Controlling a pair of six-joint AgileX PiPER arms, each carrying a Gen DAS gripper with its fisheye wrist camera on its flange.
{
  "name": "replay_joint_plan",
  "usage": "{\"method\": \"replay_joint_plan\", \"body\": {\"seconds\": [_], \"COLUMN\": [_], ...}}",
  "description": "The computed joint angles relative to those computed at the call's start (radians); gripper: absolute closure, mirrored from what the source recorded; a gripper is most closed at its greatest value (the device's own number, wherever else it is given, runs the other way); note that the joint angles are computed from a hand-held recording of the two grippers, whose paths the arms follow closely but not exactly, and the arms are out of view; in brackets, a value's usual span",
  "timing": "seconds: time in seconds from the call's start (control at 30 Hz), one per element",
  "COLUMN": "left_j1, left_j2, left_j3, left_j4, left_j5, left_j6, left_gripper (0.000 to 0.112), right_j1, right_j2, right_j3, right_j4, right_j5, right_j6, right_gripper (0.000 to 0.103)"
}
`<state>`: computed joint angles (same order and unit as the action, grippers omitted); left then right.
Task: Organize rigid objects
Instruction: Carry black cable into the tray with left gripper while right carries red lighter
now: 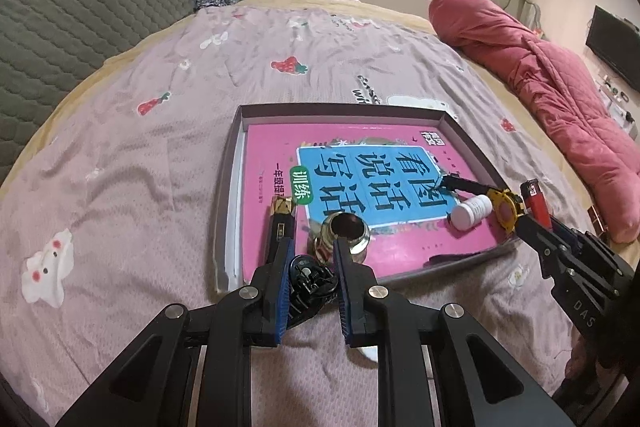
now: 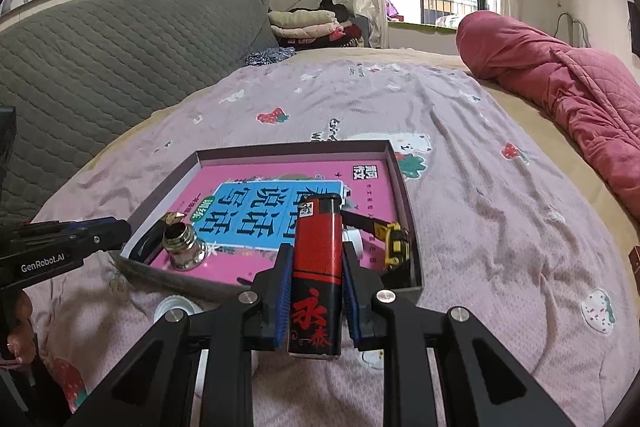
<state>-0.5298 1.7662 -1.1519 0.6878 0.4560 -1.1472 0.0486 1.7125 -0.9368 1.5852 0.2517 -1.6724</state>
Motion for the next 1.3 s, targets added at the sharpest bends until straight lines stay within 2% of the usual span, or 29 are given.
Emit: {"method": "replay_joint_plan", "body": {"seconds": [0.43,0.6,0.67,0.87,0.93,1.3], "left_j1": [0.043,0.055,0.055,0.046,0.046,0.068], "left_j2": [0.07,0.115,0.136,0.183,0.191,0.174], "left_j3": [-0.071,-0.117,-0.135,-0.169,-0.177,-0.118], "left_j4": [-0.021,-0.041,-0.046,-0.017,-0.008,0.043], "left_j5": [-0.012,-0.01,-0.01,-0.009,-0.013,-0.099], "left_j6": [0.03,0.056,0.07,0.051,0.043,-0.061], "left_gripper": [0.093,0.093,0.093,0.093,0.093,0.092], "right_j1": [-0.005,-0.01,-0.007,-0.003,0.0,0.026], "right_j2": [0.069,0.099,0.116,0.184,0.194,0.195], "right_j3": [-0.086,-0.124,-0.143,-0.21,-0.212,-0.192], "right_j4": [0.039,-0.005,-0.036,-0.313,-0.354,-0.29], "right_j5": [-0.012,-0.019,-0.031,-0.041,-0.046,-0.083], "right_j6": [-0.021,0.022,0.051,0.333,0.367,0.276], "right_gripper": [0.08,0.08,0.08,0.08,0.08,0.08]}}
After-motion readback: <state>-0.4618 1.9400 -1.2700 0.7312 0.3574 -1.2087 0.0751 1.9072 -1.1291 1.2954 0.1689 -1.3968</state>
